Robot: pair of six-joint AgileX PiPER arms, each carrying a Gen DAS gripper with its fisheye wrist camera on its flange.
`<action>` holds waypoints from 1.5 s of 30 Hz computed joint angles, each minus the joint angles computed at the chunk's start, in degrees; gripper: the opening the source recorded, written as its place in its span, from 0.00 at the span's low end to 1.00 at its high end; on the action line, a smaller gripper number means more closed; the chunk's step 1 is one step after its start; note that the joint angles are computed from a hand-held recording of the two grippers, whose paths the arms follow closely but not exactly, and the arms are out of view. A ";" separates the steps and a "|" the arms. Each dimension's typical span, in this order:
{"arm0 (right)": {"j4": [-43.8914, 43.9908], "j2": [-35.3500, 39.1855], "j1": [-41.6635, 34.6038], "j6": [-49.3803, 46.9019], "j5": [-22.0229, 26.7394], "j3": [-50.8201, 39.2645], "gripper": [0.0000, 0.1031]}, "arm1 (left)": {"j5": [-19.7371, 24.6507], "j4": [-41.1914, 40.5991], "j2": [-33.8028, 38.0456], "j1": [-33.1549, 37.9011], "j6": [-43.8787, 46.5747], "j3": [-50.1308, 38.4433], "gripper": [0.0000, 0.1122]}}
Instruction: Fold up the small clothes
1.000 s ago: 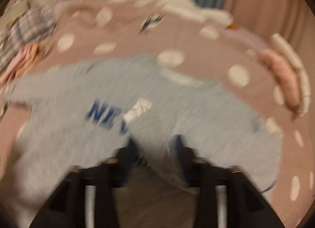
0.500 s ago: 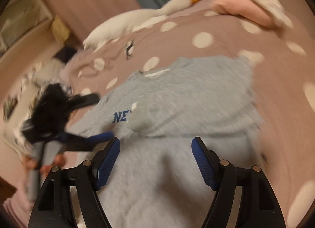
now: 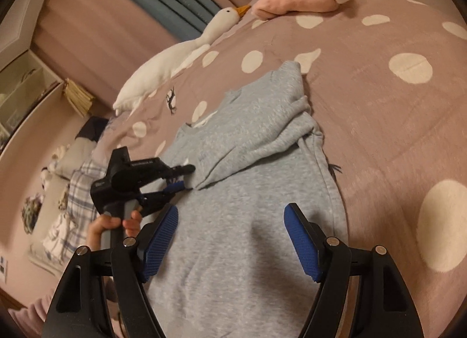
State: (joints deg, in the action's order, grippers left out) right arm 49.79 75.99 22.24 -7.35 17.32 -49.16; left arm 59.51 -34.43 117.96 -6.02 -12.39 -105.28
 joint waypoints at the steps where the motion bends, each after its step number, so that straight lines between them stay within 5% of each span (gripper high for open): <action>1: -0.95 0.50 0.38 1.13 0.02 -0.49 0.72 | -0.09 1.65 -0.32 -0.51 -0.25 -0.66 0.17; 6: -3.65 -2.13 0.61 2.08 0.06 0.88 0.72 | -5.84 3.38 -4.91 0.05 -1.13 3.20 0.12; 10: -5.53 -1.61 0.16 3.82 -0.19 0.90 0.72 | -5.16 11.53 -3.41 -2.16 -6.10 1.04 0.16; 12: -5.09 -1.19 0.01 4.00 -0.20 1.09 0.72 | -1.79 13.22 -1.16 -2.37 -7.25 -0.78 0.25; 20: -15.79 -1.99 1.54 13.57 0.78 0.38 0.72 | -8.35 12.04 -7.84 -1.83 -5.79 5.48 0.46; 23: -16.59 -2.08 1.95 15.12 0.44 0.79 0.72 | -6.99 11.97 -6.08 -3.38 -3.04 2.48 0.43; 26: -17.61 -2.27 2.87 16.83 0.46 1.04 0.72 | -4.40 13.79 -2.60 -5.36 -2.37 -0.58 0.15; 30: -25.61 -2.70 4.56 24.29 1.88 0.11 0.72 | -2.75 13.30 -0.71 -5.12 -0.32 -1.80 0.15; 34: -34.43 -3.20 6.49 32.56 3.49 -1.06 0.72 | -2.07 2.93 -4.76 0.20 3.91 3.63 0.24; 36: -36.25 -3.67 7.36 34.71 3.21 -0.98 0.72 | -5.04 -0.80 -9.64 2.96 7.54 10.76 0.45; 37: -37.06 -3.78 7.81 35.78 3.06 -1.00 0.72 | -6.90 -2.48 -12.97 5.21 9.37 15.48 0.48; 45: -38.90 -3.64 9.70 38.59 3.08 -1.86 0.72 | -5.66 -15.35 -25.09 34.53 21.87 35.20 0.49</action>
State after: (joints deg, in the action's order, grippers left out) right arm 10.89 72.35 31.94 31.24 20.41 -51.02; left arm 53.85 -49.77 92.87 28.51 9.48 -70.08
